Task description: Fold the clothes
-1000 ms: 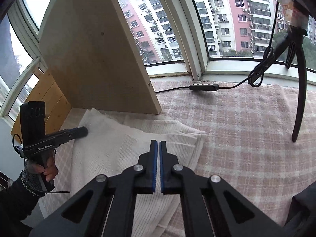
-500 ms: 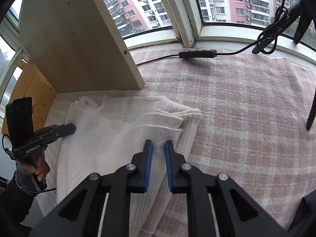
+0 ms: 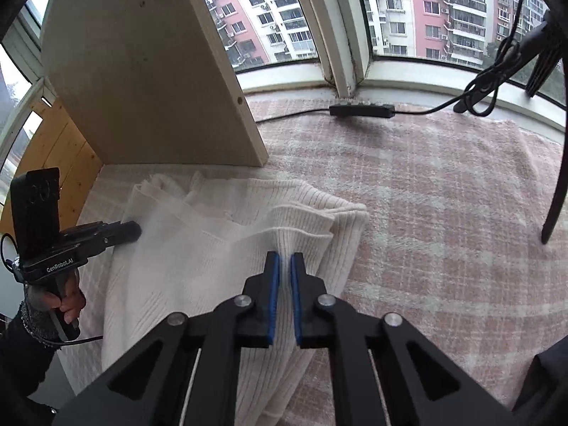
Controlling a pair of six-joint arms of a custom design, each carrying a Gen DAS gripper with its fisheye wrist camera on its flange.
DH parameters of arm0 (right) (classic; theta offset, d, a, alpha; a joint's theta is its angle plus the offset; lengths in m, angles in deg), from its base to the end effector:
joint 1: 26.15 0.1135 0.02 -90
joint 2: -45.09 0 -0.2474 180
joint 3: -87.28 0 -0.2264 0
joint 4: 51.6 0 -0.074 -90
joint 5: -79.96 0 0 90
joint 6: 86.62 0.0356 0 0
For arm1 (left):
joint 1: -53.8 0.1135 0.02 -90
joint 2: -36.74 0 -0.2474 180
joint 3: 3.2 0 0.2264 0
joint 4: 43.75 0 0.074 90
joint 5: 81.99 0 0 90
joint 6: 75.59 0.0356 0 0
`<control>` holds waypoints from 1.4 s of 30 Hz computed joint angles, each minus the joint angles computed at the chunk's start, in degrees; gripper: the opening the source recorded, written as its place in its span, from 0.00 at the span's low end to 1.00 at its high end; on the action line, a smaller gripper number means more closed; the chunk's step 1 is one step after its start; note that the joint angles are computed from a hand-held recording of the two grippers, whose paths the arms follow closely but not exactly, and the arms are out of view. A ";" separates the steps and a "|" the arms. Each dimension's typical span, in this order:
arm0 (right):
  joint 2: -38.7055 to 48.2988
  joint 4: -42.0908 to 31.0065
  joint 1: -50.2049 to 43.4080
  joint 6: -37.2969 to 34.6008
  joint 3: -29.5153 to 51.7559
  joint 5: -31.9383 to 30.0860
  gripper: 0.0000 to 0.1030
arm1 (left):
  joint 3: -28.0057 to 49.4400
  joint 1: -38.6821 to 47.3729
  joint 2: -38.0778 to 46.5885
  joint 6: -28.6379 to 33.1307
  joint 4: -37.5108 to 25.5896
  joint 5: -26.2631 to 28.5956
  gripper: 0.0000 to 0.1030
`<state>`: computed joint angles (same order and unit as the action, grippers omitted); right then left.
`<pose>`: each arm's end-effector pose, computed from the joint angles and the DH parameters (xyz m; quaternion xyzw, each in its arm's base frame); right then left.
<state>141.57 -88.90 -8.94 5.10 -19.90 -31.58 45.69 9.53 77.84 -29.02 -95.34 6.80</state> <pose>0.2897 0.1034 0.1748 -0.1746 0.9360 0.2189 0.2132 0.0986 -0.0951 0.2310 0.0026 0.9198 -0.2648 0.2896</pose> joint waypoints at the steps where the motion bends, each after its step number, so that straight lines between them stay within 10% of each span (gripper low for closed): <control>1: -2.34 0.91 -0.78 -0.06 -1.36 -0.95 0.06 | 0.43 -0.27 -1.63 -0.53 -0.99 -1.09 0.06; 7: -0.07 3.19 -1.07 -0.25 -0.65 2.07 0.06 | -4.69 8.83 7.63 1.55 5.67 8.14 0.20; 11: 3.39 1.76 0.24 -1.44 0.70 4.53 0.11 | -1.64 6.03 4.80 -1.92 -0.90 0.45 0.35; 16: 0.02 3.06 -3.35 0.55 -1.23 3.31 0.66 | 1.42 8.79 5.39 1.90 -2.02 -0.98 0.60; 23: 12.37 3.60 -6.46 0.83 4.75 -7.73 0.66 | -0.72 15.75 19.85 6.19 12.03 10.74 0.55; 25: 13.47 4.10 -6.39 0.19 4.93 -10.06 0.42 | -2.47 16.77 21.04 5.66 16.31 14.71 0.24; 27: 13.50 5.36 -6.62 1.21 4.02 -13.54 0.28 | -3.69 15.26 19.77 4.92 17.84 13.73 0.17; 36: -12.41 2.94 -8.35 1.08 -8.41 -15.15 0.21 | -0.20 3.69 -9.22 -1.58 -2.69 5.30 0.15; 42: -27.29 -8.68 -6.82 0.11 -3.07 -12.90 0.21 | 16.03 -11.79 -8.72 -6.76 -11.92 -8.76 0.14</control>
